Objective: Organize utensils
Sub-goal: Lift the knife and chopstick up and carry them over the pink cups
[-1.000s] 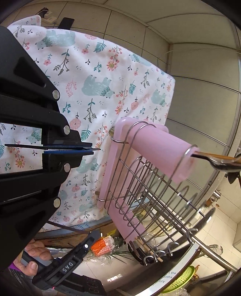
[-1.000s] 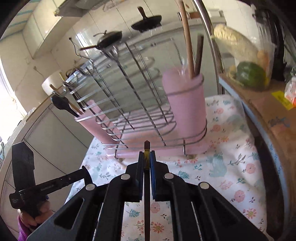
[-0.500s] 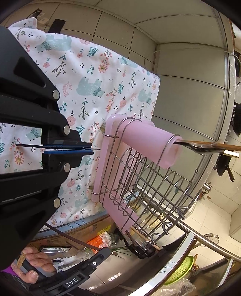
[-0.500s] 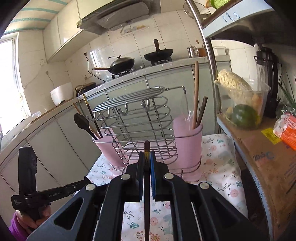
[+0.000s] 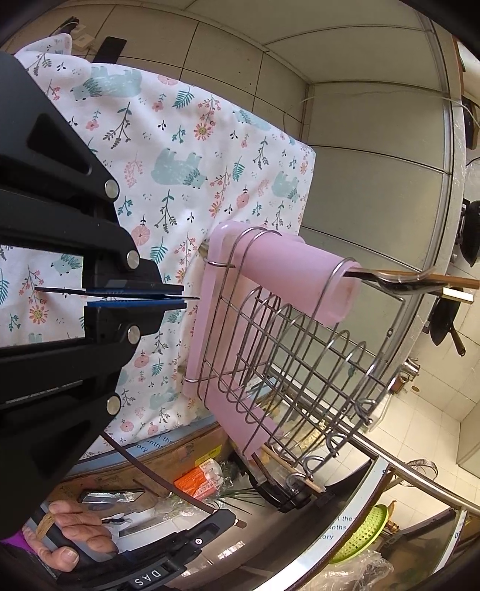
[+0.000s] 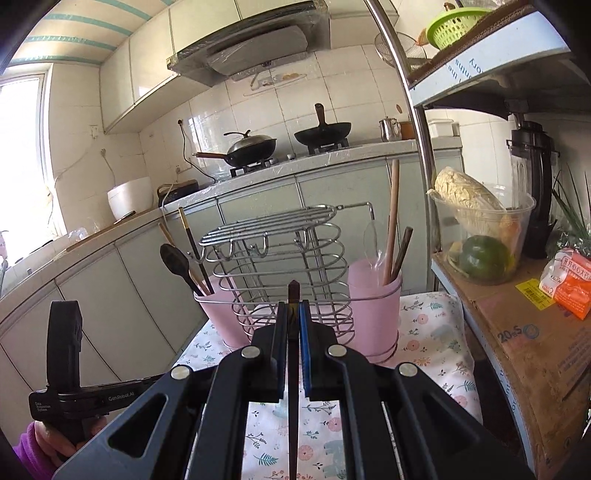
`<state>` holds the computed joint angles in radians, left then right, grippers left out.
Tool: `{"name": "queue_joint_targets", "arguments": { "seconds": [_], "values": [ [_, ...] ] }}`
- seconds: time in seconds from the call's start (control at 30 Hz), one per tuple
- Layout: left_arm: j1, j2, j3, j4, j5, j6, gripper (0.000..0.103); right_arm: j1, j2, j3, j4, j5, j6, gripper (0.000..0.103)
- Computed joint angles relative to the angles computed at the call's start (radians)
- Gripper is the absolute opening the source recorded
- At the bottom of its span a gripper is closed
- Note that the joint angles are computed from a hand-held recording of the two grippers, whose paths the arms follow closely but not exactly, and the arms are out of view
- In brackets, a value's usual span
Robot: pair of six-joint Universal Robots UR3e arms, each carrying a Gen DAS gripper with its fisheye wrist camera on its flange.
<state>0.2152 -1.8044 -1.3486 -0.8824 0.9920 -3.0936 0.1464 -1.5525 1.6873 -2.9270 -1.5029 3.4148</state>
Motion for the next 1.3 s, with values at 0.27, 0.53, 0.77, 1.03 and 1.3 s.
{"name": "queue_joint_targets", "arguments": {
  "seconds": [0.27,0.53,0.77,1.03,1.3],
  "values": [
    [-0.003,0.001,-0.001,0.005,0.003,0.000,0.001,0.005,-0.001,0.015,-0.005,-0.003,-0.009,0.006],
    [0.008,0.021,-0.008,0.056,-0.013,-0.023,0.001,-0.008,-0.014,0.016,-0.002,0.016,-0.007,0.006],
    [0.012,0.023,0.062,0.079,-0.014,-0.034,0.001,-0.050,-0.032,-0.026,0.036,0.071,-0.002,0.006],
    [0.021,-0.064,0.339,0.007,-0.046,-0.077,0.001,-0.123,-0.015,-0.203,0.095,0.120,-0.009,0.006],
    [0.001,-0.249,0.774,-0.124,-0.032,-0.131,0.001,-0.172,0.065,-0.432,0.137,0.099,-0.042,0.006]
  ]
}}
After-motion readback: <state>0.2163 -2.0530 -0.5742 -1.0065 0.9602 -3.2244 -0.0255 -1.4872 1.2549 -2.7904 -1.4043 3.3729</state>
